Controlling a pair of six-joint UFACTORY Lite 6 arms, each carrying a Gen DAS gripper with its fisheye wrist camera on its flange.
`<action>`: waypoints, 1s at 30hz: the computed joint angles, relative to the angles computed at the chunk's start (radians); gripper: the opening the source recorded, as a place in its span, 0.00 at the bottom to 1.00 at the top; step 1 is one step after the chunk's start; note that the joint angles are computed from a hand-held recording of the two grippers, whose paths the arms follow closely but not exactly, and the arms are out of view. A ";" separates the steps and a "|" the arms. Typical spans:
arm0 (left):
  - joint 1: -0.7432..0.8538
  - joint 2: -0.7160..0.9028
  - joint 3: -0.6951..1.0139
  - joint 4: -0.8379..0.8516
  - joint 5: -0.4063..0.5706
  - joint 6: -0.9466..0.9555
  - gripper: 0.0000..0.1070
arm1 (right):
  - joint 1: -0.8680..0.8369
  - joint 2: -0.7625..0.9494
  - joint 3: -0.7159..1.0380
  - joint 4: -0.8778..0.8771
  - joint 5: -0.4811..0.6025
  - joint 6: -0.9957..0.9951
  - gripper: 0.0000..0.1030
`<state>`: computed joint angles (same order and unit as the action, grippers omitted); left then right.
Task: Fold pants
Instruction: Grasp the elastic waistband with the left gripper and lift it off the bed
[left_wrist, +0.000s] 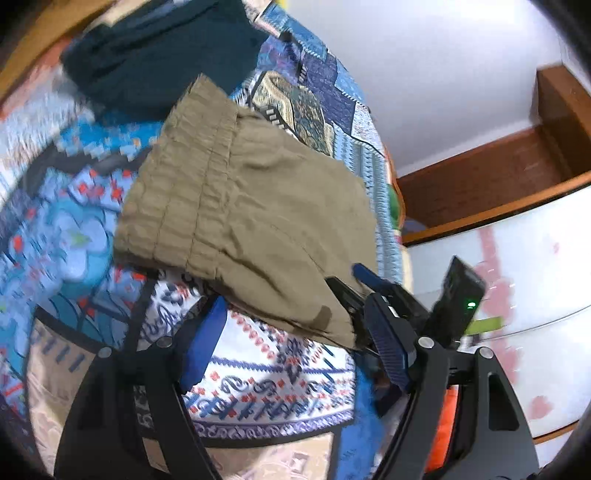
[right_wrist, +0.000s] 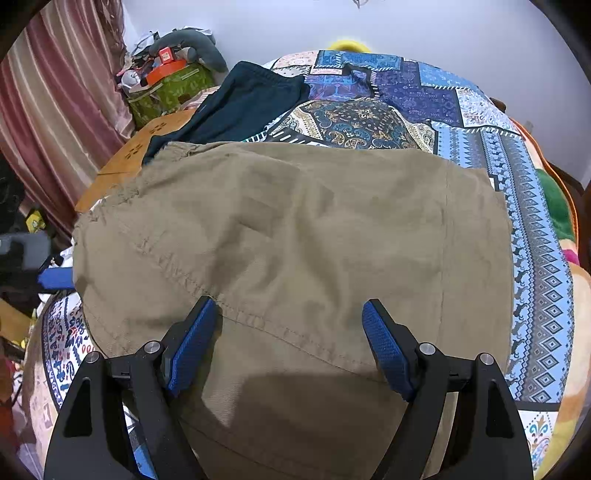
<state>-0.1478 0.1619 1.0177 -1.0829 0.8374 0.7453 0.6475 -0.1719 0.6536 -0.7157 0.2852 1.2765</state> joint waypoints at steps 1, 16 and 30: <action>-0.007 0.005 0.007 0.013 -0.026 -0.014 0.71 | 0.000 0.002 0.002 -0.001 0.001 0.001 0.76; -0.002 0.200 0.184 -0.026 -0.123 -0.056 0.63 | 0.000 0.010 0.005 -0.007 -0.006 0.012 0.76; 0.024 0.287 0.250 0.031 -0.092 -0.076 0.81 | -0.021 0.010 -0.005 0.044 -0.041 -0.043 0.76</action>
